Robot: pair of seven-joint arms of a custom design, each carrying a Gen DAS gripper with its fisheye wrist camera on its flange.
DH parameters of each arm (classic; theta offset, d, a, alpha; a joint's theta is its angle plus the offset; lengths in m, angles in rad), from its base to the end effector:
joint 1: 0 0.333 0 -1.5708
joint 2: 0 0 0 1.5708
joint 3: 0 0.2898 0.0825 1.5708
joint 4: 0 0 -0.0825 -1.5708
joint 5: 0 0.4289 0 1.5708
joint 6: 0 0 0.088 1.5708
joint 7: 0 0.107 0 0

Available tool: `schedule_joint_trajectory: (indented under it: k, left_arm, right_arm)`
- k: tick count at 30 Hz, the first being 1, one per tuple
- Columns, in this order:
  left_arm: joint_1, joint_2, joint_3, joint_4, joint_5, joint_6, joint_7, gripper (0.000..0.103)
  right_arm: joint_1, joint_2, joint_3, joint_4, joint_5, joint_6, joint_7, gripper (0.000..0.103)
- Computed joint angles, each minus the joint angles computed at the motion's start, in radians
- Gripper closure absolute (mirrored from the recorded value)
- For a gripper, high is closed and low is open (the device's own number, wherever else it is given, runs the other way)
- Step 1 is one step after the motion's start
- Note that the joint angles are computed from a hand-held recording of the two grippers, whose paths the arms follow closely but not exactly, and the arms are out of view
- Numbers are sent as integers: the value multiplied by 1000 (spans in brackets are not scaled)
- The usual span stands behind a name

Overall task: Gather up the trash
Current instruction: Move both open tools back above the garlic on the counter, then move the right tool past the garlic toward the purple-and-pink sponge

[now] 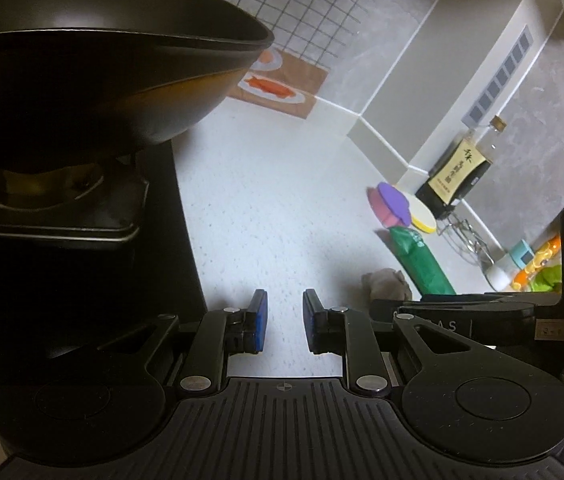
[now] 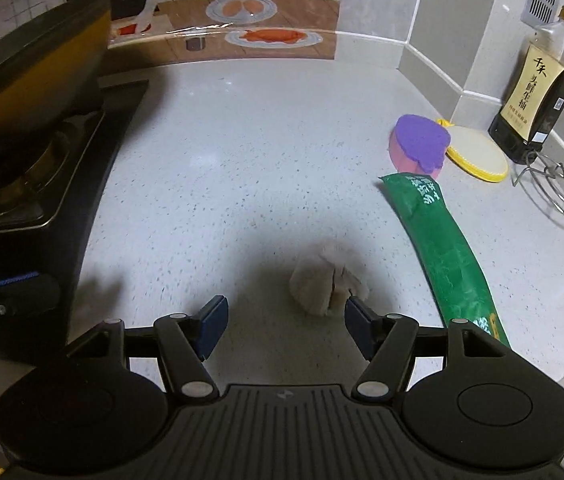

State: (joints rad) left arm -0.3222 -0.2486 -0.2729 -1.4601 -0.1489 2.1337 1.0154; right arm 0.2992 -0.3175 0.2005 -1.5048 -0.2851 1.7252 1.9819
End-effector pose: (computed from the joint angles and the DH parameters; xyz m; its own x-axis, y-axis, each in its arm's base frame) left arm 0.4133 -0.3250 0.8620 -0.2278 -0.8479 0.4787 -0.7596 -0.1528 -0.6321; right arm 0.4273 0.2332 0.8255 0.0316 -0.9950 0.0950 -0.8074 -0.0814 -0.5844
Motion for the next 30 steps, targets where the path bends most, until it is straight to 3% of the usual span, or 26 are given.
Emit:
schedule_joint_trajectory:
  k: [10,16,23,30]
  left_arm:
    - [-16,65,1,59,-48,-2,61,81]
    - [-21,86,0,80,-64,-24,68,81]
    - [-15,81,-2,82,-42,-45,49,81]
    - [11,52,2,68,7,-56,-24,81]
  right_arm:
    - [-11,12,-18,11,8,-37,20,37]
    - [-12,-18,-39,-35,91,-33,52,37]
    - [4,-38,-57,-76,193,30,6,52]
    - [18,-70,-59,-111,265,102,-45,52]
